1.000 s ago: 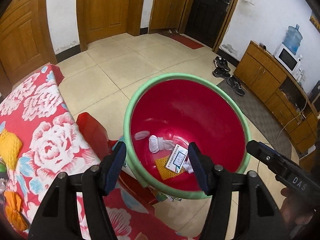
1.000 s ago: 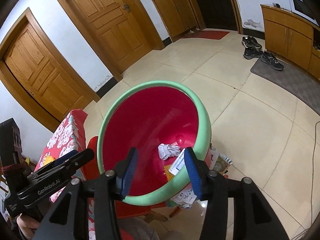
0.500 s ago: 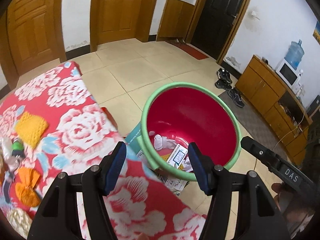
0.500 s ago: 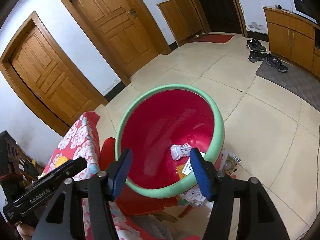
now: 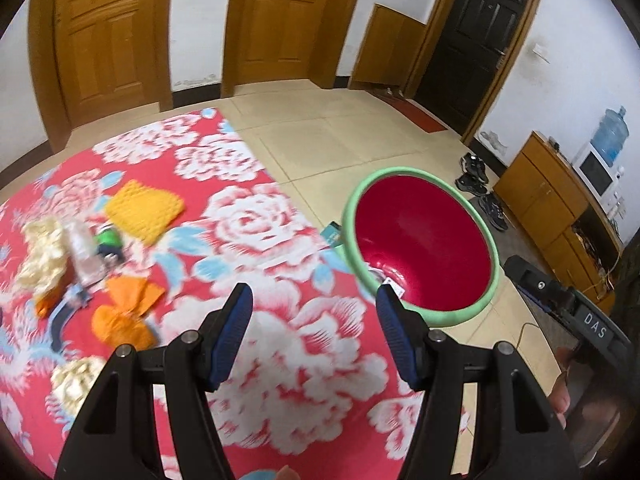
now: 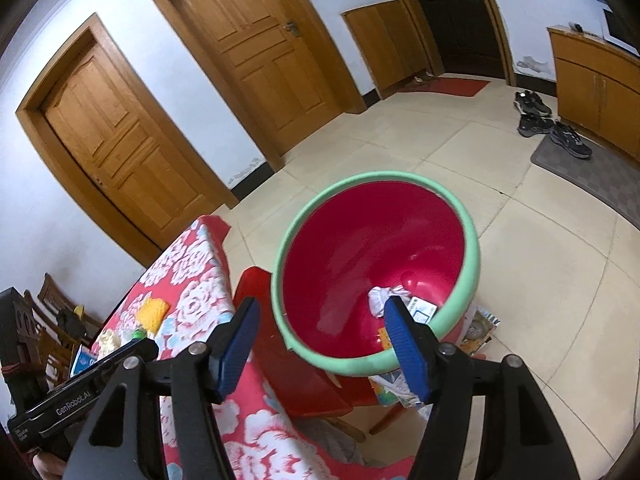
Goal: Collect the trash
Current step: 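Move both tools back over the table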
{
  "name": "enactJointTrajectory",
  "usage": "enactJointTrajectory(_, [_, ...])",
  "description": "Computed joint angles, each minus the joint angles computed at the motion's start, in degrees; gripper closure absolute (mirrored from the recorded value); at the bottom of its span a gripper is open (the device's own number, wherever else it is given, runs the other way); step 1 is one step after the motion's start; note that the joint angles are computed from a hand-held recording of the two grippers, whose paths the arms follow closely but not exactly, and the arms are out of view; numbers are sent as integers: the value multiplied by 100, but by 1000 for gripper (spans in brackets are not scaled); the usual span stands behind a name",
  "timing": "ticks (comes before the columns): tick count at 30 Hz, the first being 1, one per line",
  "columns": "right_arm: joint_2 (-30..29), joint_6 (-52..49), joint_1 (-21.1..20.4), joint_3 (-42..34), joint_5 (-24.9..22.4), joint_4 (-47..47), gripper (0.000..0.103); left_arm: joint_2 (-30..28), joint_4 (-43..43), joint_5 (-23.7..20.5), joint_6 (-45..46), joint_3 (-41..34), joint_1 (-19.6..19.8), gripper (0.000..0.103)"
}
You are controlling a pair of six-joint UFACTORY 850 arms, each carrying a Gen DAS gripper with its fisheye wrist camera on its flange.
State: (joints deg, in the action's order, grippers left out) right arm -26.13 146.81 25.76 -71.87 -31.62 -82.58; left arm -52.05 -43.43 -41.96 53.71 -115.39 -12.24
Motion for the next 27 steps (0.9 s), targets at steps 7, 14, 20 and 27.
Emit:
enactJointTrajectory(7, [-60, 47, 151, -139, -7, -222, 35, 258, -164, 260, 2, 400, 280, 39])
enactJointTrajectory(14, [-155, -29, 266, -317, 60, -349, 35, 422, -274, 598, -18, 707, 531, 39])
enactJointTrajectory(20, [-364, -435, 357, -642, 184, -158, 34, 473, -200, 962, -101, 875, 678, 39])
enactJointTrajectory(27, [-541, -796, 423, -888, 287, 63, 33, 420, -44, 1175, -244, 921, 799, 39])
